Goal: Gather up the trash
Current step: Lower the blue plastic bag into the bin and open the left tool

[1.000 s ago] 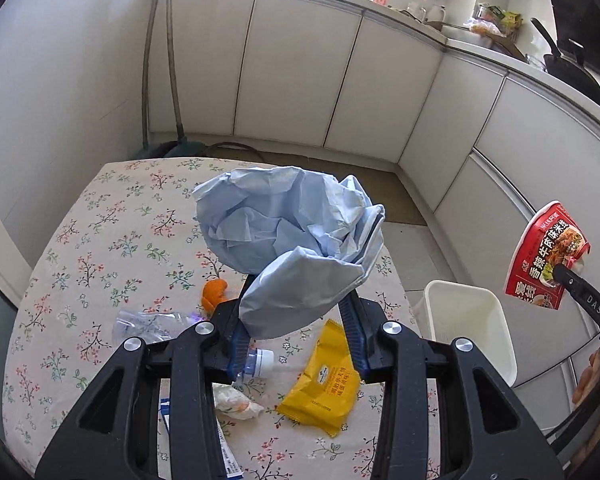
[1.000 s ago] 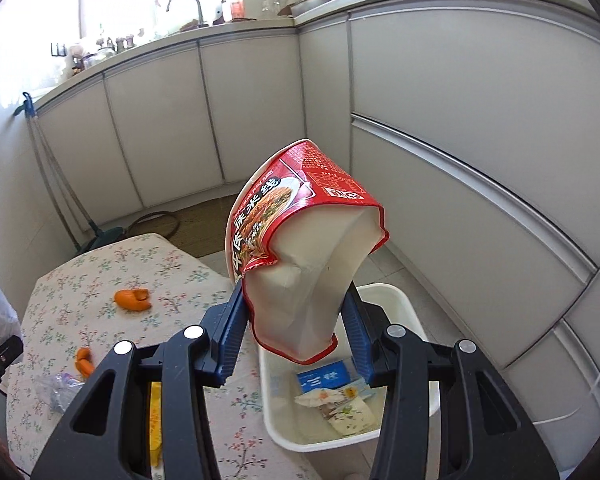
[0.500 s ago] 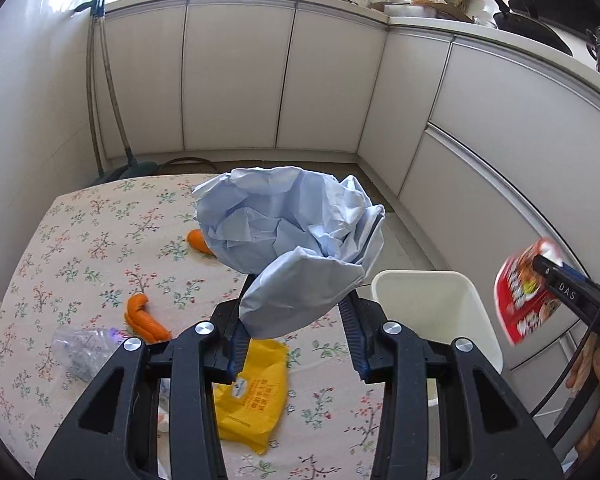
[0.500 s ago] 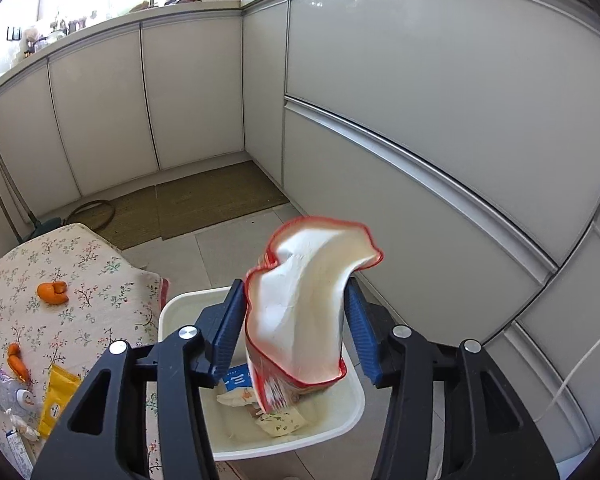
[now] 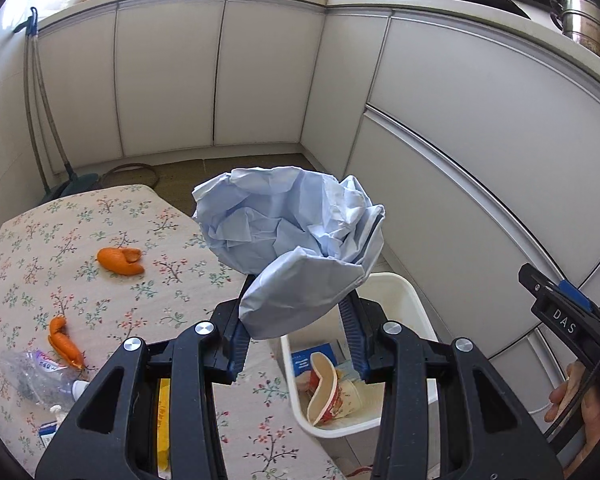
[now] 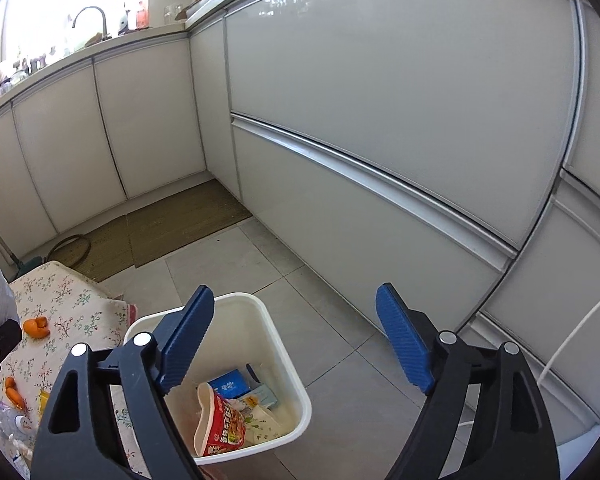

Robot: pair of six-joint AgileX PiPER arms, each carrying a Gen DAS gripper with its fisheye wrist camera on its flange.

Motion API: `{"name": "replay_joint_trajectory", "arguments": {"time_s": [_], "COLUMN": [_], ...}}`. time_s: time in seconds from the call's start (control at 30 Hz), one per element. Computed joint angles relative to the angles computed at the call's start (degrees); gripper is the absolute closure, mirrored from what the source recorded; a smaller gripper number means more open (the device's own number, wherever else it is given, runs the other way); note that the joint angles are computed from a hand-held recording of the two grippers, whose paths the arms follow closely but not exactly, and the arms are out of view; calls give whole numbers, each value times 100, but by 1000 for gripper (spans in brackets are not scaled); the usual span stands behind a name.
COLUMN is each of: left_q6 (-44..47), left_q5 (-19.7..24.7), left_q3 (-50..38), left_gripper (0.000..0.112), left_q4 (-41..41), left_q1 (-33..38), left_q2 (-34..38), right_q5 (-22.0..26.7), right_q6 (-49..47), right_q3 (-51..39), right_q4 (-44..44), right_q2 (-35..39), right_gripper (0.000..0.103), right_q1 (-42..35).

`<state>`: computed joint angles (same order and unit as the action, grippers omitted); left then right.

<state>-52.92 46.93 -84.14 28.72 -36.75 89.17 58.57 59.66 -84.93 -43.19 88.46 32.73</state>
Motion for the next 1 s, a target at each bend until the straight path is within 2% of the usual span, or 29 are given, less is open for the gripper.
{"name": "replay_joint_trajectory", "arguments": {"time_s": [0.37, 0.67, 0.77, 0.87, 1.0], "left_q6": [796, 1280, 1414, 1471, 1406], "left_q5": [53, 271, 383, 502, 580], "left_q3": [-1098, -1661, -1887, -2075, -2106], "left_gripper": [73, 73, 72, 68, 55], "left_q4": [-726, -1333, -1541, -1772, -1733], "left_q1": [-245, -226, -194, -135, -131], "left_q2": [1036, 1509, 1669, 1786, 1823], "right_q5": [108, 132, 193, 188, 144], "right_q6": [-432, -575, -514, -474, -447], "right_q3": [422, 528, 489, 478, 495], "right_q4": [634, 652, 558, 494, 509], "right_q2": [-398, -430, -406, -400, -389], "right_gripper": [21, 21, 16, 16, 15], "right_q1": [-929, -999, -907, -866, -830]}}
